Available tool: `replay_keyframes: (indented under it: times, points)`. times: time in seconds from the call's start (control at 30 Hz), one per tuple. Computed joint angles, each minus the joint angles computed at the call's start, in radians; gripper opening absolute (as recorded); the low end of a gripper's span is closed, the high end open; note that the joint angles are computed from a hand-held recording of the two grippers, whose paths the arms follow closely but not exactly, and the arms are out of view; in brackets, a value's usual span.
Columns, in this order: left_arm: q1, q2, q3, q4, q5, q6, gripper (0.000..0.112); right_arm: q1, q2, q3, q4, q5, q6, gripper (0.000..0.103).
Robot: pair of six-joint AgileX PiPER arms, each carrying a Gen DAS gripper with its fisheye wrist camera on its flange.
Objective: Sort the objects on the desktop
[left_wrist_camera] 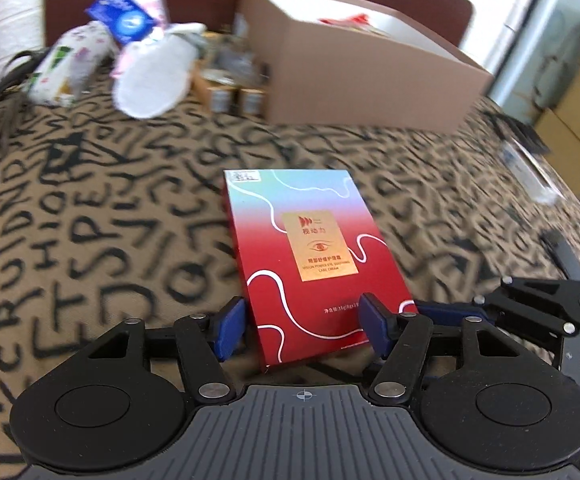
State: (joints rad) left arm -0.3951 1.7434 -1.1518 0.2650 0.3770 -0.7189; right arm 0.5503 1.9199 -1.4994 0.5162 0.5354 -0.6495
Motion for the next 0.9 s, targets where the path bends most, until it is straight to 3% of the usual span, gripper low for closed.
replay_keyframes:
  times: [0.1,0.3,0.4,0.57,0.67,0.8,0.9]
  points:
    - [-0.027,0.014,-0.022,0.039,0.021,-0.031,0.084,-0.018,-0.056,0.098,0.048,-0.047,-0.072,0.056]
    - [0.02,0.068,-0.116,-0.015,0.083,0.044,0.09,-0.034,-0.056,0.123,0.1,-0.116,-0.158,0.068]
    - [0.035,0.103,-0.169,-0.076,0.11,0.12,0.094,-0.046,-0.022,0.087,0.141,-0.101,-0.221,0.072]
    - [0.034,0.132,-0.208,-0.13,0.117,0.202,0.089,-0.067,0.013,0.069,0.278,-0.071,-0.448,0.077]
    - [0.031,0.137,-0.215,-0.142,0.115,0.226,0.087,-0.077,0.03,0.039,0.283,-0.032,-0.474,0.077]
    - [0.037,0.156,-0.237,-0.169,0.118,0.242,0.092,-0.08,0.049,0.008,0.287,-0.005,-0.493,0.079]
    - [0.029,0.165,-0.251,-0.141,0.125,0.224,0.088,-0.089,0.078,-0.026,0.299,0.028,-0.492,0.079]
